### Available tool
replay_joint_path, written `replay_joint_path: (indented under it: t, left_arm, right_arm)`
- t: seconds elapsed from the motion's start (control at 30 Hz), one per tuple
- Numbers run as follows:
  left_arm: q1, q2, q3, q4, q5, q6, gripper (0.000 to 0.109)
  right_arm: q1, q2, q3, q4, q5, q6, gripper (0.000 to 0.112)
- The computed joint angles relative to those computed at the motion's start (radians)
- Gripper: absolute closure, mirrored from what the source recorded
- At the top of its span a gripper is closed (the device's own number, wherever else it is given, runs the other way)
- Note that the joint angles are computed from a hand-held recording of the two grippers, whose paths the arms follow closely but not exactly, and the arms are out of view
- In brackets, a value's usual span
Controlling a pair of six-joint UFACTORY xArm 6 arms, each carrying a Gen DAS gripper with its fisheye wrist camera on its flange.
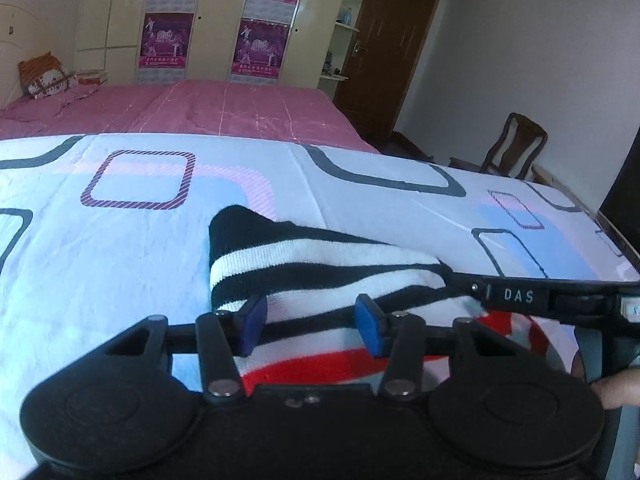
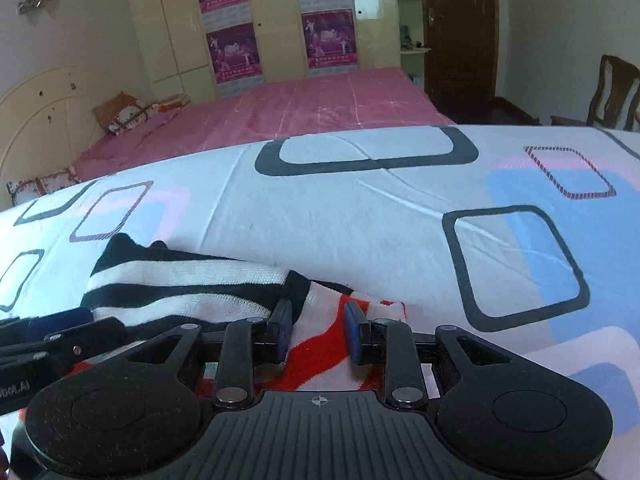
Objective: Fold small clothes
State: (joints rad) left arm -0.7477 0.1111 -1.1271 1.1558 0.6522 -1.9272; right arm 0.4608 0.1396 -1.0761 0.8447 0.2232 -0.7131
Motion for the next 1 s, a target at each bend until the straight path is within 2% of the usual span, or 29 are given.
replay_joint_path:
  t: [0.1,0.17,0.23,0.33,0.67,0.8,0.87,1.0]
  left_arm:
    - [-0.009,-0.003,-0.011,-0.038,0.025,0.036,0.060]
    - [-0.027,-0.012,-0.014,-0.051,0.055,0.041,0.059]
    - [-0.047,-0.020,-0.017,-0.061,0.094,0.037,0.051]
    - [-0.069,-0.035,-0.013,-0.074,0.121,0.032,0.050]
    - [-0.171,-0.071,0.001,-0.089,0.219,0.036,0.049]
    - [-0.190,-0.060,0.001,-0.099,0.234,0.023,0.047]
    - [-0.187,-0.049,-0.008,-0.106,0.238,0.040,0.045]
    - [-0.193,-0.057,-0.008,-0.122,0.249,0.048,0.046]
  right_arm:
    - [-0.013,-0.015,-0.004,-0.009,0.035,0.011,0.086]
    - [-0.020,-0.053,0.017,0.044,0.048,-0.027,0.086]
    - [-0.020,-0.095,0.045,0.107,0.047,-0.094,0.086]
    - [-0.021,-0.159,0.094,0.144,0.054,-0.150,0.086]
    - [-0.019,-0.339,0.272,0.120,0.061,-0.255,0.086]
    - [-0.006,-0.331,0.317,0.010,-0.001,-0.213,0.086]
    - [0.005,-0.304,0.320,0.034,-0.055,-0.255,0.086]
    - [-0.021,-0.292,0.300,0.046,-0.017,-0.234,0.086]
